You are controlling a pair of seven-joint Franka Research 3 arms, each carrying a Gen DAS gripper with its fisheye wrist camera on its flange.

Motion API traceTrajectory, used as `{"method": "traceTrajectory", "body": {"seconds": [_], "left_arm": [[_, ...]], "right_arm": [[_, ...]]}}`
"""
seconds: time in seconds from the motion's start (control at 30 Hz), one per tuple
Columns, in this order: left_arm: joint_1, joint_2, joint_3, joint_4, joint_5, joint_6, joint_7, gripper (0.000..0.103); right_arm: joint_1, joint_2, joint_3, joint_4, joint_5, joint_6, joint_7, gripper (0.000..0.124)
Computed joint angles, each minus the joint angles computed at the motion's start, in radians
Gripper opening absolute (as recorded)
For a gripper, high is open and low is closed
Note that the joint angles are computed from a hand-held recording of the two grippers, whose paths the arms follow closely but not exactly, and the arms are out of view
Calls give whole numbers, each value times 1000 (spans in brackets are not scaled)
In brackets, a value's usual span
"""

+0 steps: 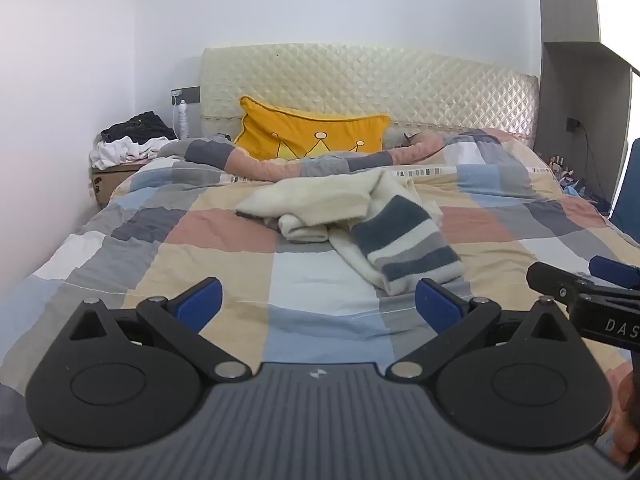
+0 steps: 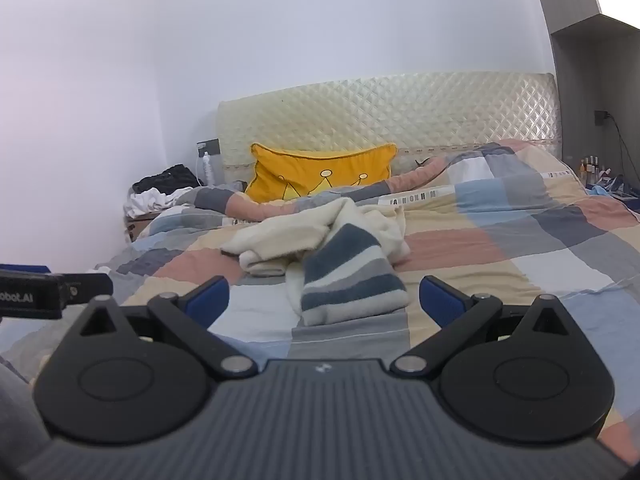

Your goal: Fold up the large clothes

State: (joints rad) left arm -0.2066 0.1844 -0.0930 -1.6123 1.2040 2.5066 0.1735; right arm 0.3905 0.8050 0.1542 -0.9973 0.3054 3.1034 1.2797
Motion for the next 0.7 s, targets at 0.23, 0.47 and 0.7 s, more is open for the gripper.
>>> {"method": "traceTrajectory", "body": {"seconds": [0.23,0.47,0.7], "left_arm": [[-1,0,-2,-1,-21,-8,19,103],[4,15,6,13,-52,4,39,103],[-2,20,10,11,-20,1,-1,103]], "right_arm": [[-16,4,29,2,10,0,-30,103],[-28,-7,47,-22,24,10,-53,103],[5,19,-12,15,9,-6,-6,103]]}}
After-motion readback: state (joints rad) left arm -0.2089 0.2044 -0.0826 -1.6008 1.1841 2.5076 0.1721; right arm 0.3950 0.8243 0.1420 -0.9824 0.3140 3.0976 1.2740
